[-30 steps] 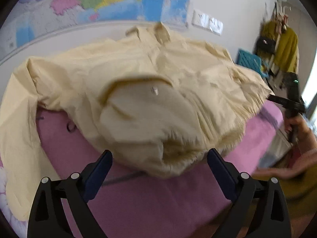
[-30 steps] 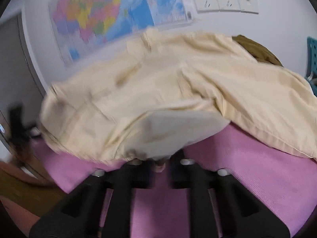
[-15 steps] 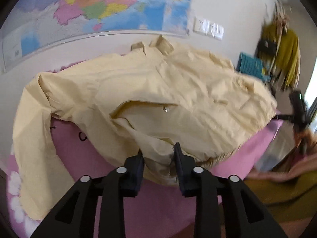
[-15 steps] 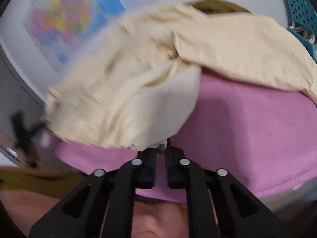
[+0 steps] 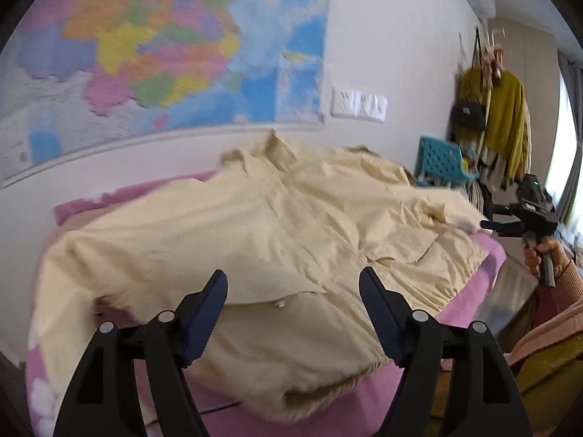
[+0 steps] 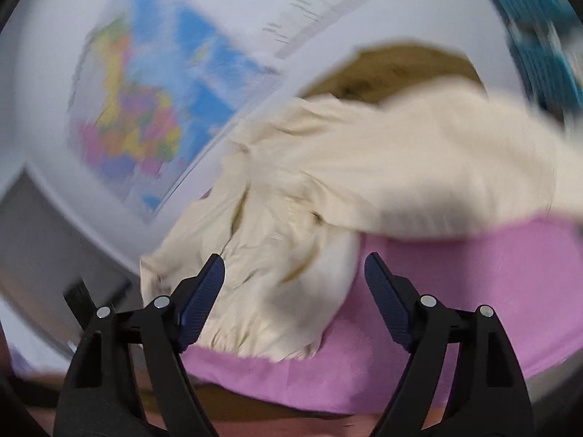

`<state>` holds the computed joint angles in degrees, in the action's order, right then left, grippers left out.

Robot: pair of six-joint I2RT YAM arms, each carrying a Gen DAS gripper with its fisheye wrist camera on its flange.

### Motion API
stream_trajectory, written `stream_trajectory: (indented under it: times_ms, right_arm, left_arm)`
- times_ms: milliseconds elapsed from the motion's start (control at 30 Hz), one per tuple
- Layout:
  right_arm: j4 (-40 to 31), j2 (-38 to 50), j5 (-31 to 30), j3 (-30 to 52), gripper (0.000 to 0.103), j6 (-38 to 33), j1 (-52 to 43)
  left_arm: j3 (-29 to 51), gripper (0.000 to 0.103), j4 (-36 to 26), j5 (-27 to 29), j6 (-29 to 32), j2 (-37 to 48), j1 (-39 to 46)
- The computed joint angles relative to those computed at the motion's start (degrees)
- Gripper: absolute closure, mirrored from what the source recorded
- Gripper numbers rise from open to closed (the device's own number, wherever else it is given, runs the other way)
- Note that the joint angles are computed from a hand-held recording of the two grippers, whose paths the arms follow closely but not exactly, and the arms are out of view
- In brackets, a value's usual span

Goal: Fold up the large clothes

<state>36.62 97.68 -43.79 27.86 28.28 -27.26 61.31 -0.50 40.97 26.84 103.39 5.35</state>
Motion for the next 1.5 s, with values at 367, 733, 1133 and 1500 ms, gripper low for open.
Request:
stream_trajectory:
  times_ms: [367,733,1133,1500]
  right_arm:
    - [23.64,16.51,11.52,2.40,0.024,24.61,1.18]
    - [29.07,22.50,22.29,5.62,0.047,36.00,-4.95]
    - [27.55,20.90,18.40,5.82,0.094,32.54,-5.44]
    - [9.20,16.96,24.23,11.11,0.046,27.14,0.44]
  left_arm:
    - [13.54,0.026,-5.98,-3.86,-2.23,11.66,-10.83]
    - [22.00,0.022,-11.24,-2.46,-3.60,15.94,-12.22]
    - [24.19,0.020,-13.25,-0.69,-3.64,17.41,-12.23]
    - [26.57,0.015,-15.95,2.01,-2.56,18.50,-13.24]
